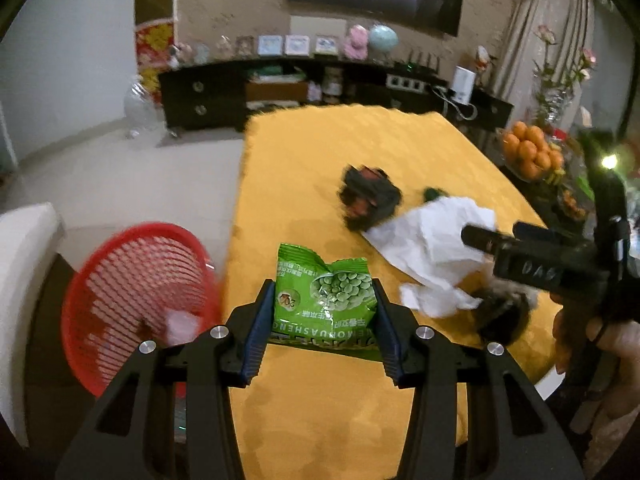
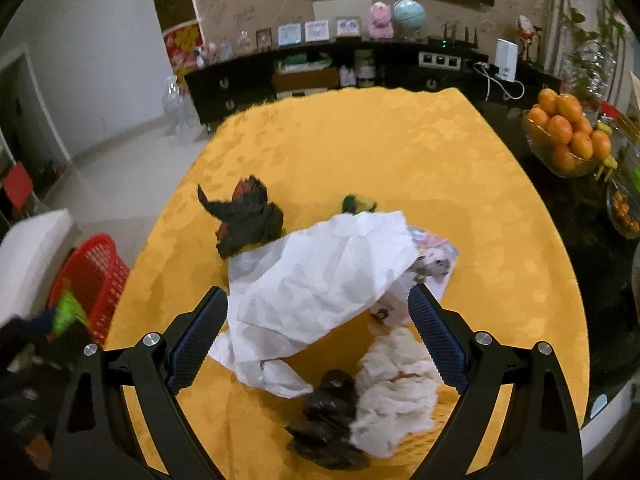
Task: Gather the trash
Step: 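Grasp the green snack packet with the left tool while the right tool grasps white tissues, then lift the packet and tissues and carry both toward the red wastebasket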
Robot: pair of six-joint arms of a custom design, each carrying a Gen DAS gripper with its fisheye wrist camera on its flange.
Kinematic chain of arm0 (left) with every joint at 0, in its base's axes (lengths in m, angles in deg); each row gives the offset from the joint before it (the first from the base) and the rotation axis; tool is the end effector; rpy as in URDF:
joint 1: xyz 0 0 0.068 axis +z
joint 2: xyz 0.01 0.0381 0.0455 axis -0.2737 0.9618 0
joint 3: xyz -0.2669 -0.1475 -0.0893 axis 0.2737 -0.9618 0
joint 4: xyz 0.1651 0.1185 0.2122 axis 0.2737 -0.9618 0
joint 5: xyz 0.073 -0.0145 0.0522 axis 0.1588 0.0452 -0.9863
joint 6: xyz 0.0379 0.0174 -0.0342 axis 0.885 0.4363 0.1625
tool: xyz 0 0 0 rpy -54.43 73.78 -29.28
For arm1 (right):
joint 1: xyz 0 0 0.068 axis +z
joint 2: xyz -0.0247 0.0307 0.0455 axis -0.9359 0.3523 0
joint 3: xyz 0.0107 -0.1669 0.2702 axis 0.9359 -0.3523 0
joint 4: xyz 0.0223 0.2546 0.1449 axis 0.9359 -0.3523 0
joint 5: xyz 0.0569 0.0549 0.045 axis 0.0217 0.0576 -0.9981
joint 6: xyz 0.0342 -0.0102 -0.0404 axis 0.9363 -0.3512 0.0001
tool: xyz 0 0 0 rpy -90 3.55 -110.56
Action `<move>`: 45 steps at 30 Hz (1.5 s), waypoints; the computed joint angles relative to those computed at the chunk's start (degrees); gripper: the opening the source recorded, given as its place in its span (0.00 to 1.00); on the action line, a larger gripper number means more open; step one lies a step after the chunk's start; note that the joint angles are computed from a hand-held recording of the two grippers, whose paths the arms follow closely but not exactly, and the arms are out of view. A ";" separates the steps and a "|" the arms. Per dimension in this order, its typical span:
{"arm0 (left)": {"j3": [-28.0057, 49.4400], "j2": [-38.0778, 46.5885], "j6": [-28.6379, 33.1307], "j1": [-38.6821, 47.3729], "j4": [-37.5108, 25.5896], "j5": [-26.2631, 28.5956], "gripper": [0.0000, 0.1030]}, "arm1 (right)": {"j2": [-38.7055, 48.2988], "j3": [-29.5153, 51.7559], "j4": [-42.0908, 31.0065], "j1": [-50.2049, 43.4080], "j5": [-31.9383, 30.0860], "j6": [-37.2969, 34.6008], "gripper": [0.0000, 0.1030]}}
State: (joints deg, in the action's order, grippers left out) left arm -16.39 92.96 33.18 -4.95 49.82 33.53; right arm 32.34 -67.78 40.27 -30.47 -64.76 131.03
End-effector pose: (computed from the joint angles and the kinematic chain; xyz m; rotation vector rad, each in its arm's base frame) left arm 0.1515 0.0149 0.0823 0.3944 2.3299 -0.2268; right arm 0.1606 0.1101 0.0672 0.2087 2.4154 0.0566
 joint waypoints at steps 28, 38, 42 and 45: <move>3.32 -7.00 6.10 13.51 -10.97 7.98 0.43 | 18.83 12.25 -1.13 -0.96 -3.18 -4.69 0.32; 4.06 -8.14 5.94 15.71 -11.81 8.96 0.43 | 8.79 6.42 2.34 -1.21 -2.65 -2.90 0.19; 4.24 -9.20 5.51 16.28 -12.34 9.20 0.43 | 3.40 3.81 3.47 -2.08 -3.74 -3.04 0.19; 4.45 -9.79 5.44 16.87 -12.72 9.53 0.43 | -1.32 1.57 4.54 -3.15 -5.69 -3.01 0.19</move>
State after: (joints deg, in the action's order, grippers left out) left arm -11.94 83.16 38.62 11.92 37.11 43.06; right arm 31.02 -66.20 44.81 -33.62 -70.44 128.01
